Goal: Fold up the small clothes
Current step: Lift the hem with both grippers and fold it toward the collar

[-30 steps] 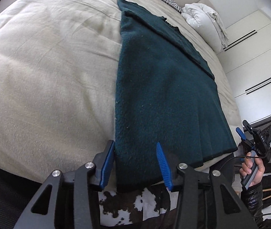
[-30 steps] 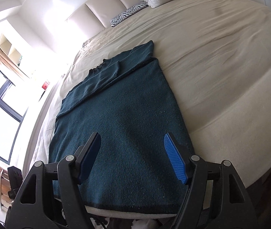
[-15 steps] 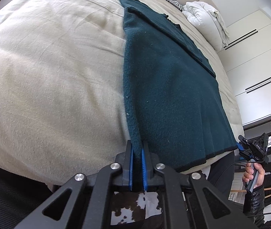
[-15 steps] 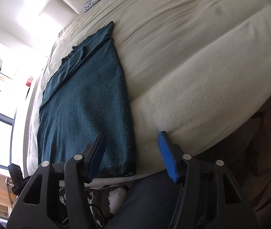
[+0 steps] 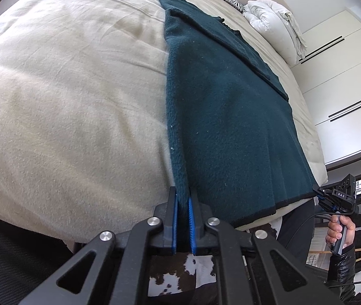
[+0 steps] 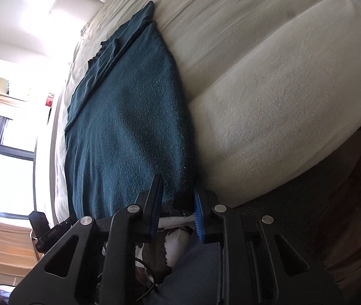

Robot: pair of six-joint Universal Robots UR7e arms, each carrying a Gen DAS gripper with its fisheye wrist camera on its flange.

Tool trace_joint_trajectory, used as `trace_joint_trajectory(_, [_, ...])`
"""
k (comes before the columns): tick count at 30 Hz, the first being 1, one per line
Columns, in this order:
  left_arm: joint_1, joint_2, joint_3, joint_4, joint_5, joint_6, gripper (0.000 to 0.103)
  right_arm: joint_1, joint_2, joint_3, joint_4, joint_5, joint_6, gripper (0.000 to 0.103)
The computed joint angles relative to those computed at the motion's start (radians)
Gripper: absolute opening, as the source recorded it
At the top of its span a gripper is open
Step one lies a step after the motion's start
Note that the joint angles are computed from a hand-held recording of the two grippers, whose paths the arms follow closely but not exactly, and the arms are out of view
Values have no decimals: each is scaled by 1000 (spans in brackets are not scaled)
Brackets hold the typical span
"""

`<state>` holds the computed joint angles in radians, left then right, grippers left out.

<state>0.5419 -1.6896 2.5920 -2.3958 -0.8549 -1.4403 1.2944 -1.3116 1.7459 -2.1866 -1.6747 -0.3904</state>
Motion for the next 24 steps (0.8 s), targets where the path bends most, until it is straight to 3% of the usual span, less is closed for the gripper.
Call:
trace_joint_trajectory(6, [-38,-19,-17,60,24,3,7,5,-12,12,-22,14,-19,6])
trace_joint_trajectory(15, [-118,-116,-17,24,122,32,6,54,-21,-3,-14,140,-37,5])
trace_joint_trajectory(18, [-113,-116,-17,-78,148,91,6,77,-9,-22,-19,192,-27,5])
trace_joint_trajectory(24, [-61,-82,-1,-419,176,257,6,126,44,-94,-46,284,4,5])
